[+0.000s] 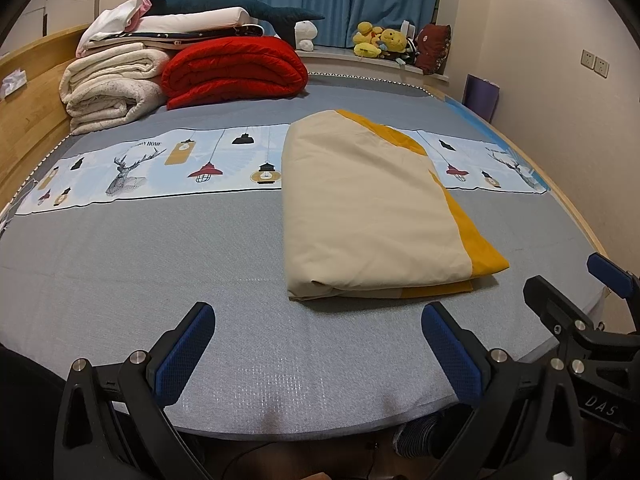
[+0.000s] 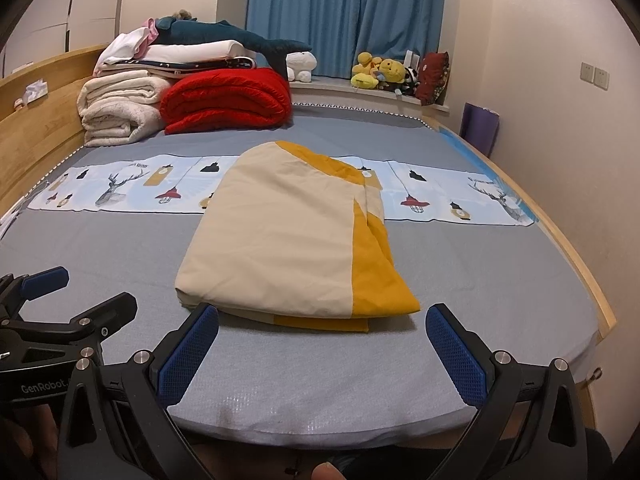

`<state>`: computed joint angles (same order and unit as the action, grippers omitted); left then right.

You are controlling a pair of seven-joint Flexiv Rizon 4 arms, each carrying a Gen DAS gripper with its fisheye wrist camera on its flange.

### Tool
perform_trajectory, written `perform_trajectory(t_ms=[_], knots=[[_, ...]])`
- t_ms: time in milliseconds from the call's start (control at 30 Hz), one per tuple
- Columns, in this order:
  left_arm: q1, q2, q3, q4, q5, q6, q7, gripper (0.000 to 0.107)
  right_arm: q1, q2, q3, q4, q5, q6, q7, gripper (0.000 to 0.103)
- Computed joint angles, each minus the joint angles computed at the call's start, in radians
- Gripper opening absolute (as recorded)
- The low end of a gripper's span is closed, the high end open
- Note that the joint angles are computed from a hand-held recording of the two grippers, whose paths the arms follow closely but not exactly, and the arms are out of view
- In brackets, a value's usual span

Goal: Fold large clothes

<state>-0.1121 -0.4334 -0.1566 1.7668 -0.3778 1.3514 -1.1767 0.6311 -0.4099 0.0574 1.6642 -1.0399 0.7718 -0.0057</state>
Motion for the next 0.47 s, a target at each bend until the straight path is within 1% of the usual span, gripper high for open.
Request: perform_trajectory(t_ms=[467], knots=[[-0.002, -0.007, -0.006, 0.004, 0.001, 0.014, -0.006, 0.102, -0.002, 0.000, -0.002, 0.002, -0.006, 0.004, 0.003, 0.103]])
